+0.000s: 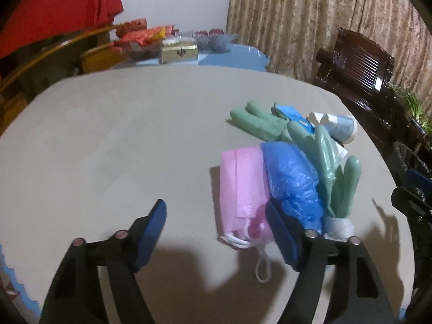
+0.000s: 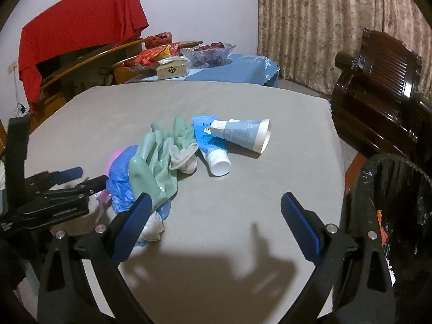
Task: Collect trash
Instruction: 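Grasp the pink mask with the left gripper while the right grasps the green glove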
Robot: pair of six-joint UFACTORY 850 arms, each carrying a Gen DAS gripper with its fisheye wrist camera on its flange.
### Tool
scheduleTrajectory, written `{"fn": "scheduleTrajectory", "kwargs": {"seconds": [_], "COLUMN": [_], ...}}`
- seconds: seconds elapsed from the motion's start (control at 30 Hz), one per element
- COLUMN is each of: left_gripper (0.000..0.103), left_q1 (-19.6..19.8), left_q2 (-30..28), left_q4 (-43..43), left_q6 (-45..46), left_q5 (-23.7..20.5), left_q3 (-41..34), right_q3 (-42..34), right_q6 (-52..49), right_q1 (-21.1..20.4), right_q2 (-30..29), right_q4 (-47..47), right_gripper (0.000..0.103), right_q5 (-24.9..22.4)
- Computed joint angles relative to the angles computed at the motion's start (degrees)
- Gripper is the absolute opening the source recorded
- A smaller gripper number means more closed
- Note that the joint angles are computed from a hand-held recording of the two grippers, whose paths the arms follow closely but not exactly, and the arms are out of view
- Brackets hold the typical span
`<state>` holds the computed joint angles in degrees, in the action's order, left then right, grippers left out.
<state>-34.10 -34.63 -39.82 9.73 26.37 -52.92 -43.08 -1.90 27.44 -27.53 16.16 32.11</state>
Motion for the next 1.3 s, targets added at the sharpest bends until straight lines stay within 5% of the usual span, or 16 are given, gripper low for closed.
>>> {"fn": "scheduleTrajectory", "kwargs": {"seconds": [0.17, 0.2, 0.3, 0.63, 0.93, 1.03, 1.13, 1.3], "left_gripper": [0.029, 0.015, 0.008, 0.008, 0.008, 0.008, 0.008, 0.008], "left_q1": [1.78, 2.09, 1.77, 0.93, 0.93, 0.89, 0.94, 0.63], "left_q2": [-1.12, -1.12, -0.04, 6.20, 7.89, 7.92, 8.01, 8.50], "left_q4": [16.34, 19.96, 18.88, 4.60, 2.50, 2.33, 2.69, 2.51], "left_q6": [-15.72, -18.99, -18.44, -7.37, -4.27, -4.38, -4.67, -4.57], "left_q5": [-1.86, -2.09, -0.58, 5.32, 6.58, 6.39, 6.36, 6.72], "left_q3": [-0.29, -0.29, 0.78, 6.09, 7.14, 7.17, 7.32, 7.68], "right_q3": [-0.65, -0.99, -1.48, -4.19, -8.49, -10.08, -11.08, -10.49], "right_q6": [-0.36, -0.45, 0.41, 3.67, 0.87, 1.25, 7.90, 15.64], "right_q1": [0.12, 0.21, 0.36, 2.02, 3.85, 3.95, 3.16, 2.31], "right_q2": [-0.60, -0.82, -1.12, -2.30, -5.34, -6.53, -7.18, -5.82], "right_q4": [-0.29, -0.25, -1.36, -6.10, -3.75, -4.27, -11.93, -21.22], "right_gripper": [0.093, 0.093, 0.091, 0.083, 0.069, 0.059, 0.033, 0.020], "right_q5": [-0.85, -1.30, -1.85, -2.67, -4.81, -6.39, -8.20, -8.52]}}
